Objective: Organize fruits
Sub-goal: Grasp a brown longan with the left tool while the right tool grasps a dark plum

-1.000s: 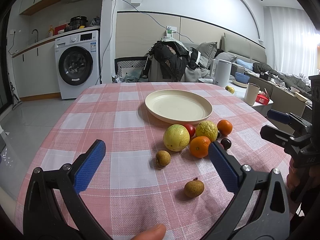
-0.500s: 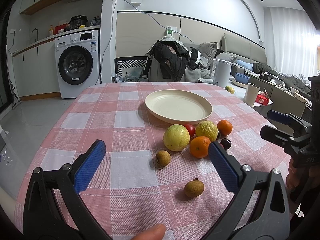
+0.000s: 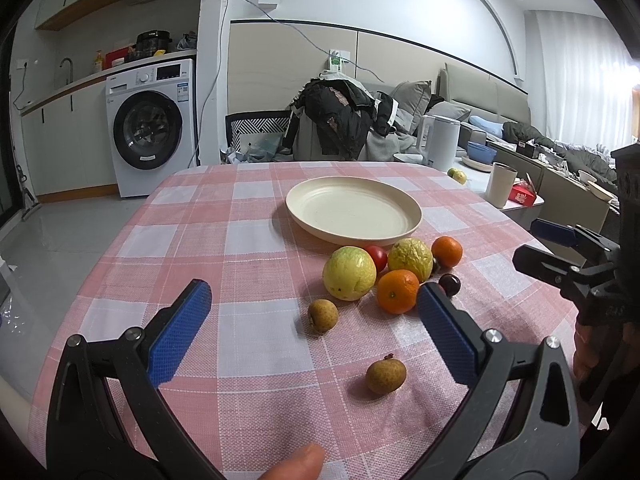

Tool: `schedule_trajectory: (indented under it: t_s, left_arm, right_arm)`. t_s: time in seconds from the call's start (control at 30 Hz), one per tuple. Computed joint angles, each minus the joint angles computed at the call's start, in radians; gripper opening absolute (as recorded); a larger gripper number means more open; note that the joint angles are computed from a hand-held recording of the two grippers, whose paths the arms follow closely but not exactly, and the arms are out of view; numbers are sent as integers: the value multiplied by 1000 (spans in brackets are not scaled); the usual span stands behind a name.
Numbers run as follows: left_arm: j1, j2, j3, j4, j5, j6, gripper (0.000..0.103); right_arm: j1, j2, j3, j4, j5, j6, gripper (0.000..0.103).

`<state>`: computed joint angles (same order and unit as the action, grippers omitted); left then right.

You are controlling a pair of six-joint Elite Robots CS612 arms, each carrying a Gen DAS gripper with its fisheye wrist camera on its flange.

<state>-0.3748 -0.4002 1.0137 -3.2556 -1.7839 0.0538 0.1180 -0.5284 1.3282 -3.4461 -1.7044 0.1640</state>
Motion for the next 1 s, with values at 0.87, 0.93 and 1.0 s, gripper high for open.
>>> schedule_trajectory:
  t_s: [0.87, 0.93, 1.0]
  left_arm:
    - [-6, -11, -19, 297, -60, 100, 88]
    - [-8, -5, -33, 348, -72, 120, 83]
    - [-10, -2, -44, 392, -76, 137, 78]
  right_arm:
    - [-20, -11, -71, 395, 91, 31, 81]
    - [-20, -8, -80, 426, 96, 18, 74]
    - [-19, -6, -89, 454, 96, 17, 62]
